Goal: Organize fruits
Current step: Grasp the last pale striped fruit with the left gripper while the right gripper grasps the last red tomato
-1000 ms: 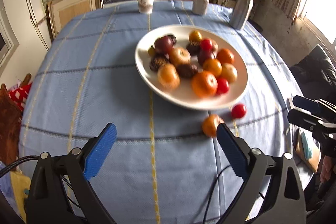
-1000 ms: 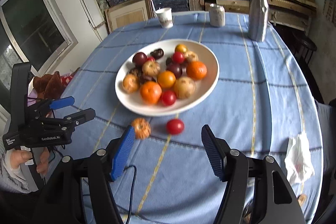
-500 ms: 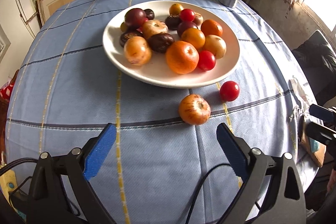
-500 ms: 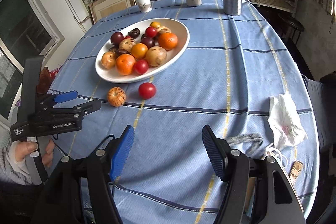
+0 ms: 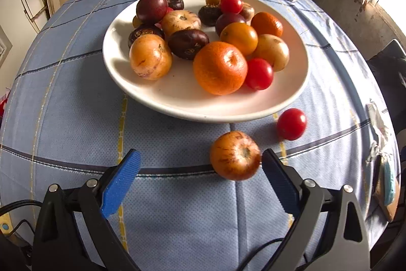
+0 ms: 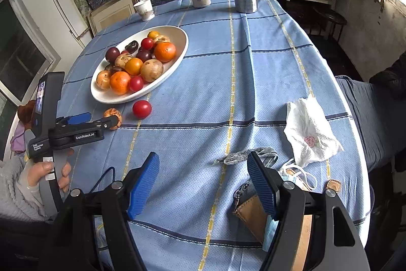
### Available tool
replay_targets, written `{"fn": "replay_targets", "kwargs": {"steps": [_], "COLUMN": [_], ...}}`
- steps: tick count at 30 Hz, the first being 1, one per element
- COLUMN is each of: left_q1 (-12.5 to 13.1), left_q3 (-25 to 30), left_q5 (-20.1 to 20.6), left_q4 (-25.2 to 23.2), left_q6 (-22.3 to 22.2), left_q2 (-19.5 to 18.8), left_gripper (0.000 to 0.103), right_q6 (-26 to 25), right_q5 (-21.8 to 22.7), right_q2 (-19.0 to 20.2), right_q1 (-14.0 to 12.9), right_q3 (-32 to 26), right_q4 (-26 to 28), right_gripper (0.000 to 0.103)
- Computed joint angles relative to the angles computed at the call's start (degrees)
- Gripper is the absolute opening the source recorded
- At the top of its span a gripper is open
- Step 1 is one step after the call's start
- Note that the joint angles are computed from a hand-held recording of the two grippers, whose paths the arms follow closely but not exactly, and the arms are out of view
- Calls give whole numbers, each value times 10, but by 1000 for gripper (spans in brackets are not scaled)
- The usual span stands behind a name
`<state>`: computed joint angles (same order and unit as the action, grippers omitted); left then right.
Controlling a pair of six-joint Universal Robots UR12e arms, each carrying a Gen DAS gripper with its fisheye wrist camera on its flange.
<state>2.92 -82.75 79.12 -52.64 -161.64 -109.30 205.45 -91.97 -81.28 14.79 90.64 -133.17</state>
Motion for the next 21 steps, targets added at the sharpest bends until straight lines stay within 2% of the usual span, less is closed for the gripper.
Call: {"fn": "replay_targets", "kwargs": {"steps": [5, 11, 13, 16, 21], "left_q1": [8, 30, 35, 34, 20], "left_q3": [-4, -12, -16, -18, -16], "left_q5": [3, 1, -11, -36, -46], "left_q4": [14, 6, -2, -7, -23], "left_q6": [-6, -7, -2, 9, 36], "left_q2": [3, 18, 21, 22, 18], "left_gripper": [99, 99, 99, 99, 99], "right_q6": [-8, -17, -19, -22, -18], "right_q5": [12, 27, 32, 33, 27], "right_q2": [7, 19, 23, 25, 21], "right_q1": [1, 1, 2, 2, 0], "right_q3": [-6, -17, -20, -23, -19], "right_q4": [-3, -5, -2, 1, 6], "right_gripper": [72, 73, 73, 73, 73]}}
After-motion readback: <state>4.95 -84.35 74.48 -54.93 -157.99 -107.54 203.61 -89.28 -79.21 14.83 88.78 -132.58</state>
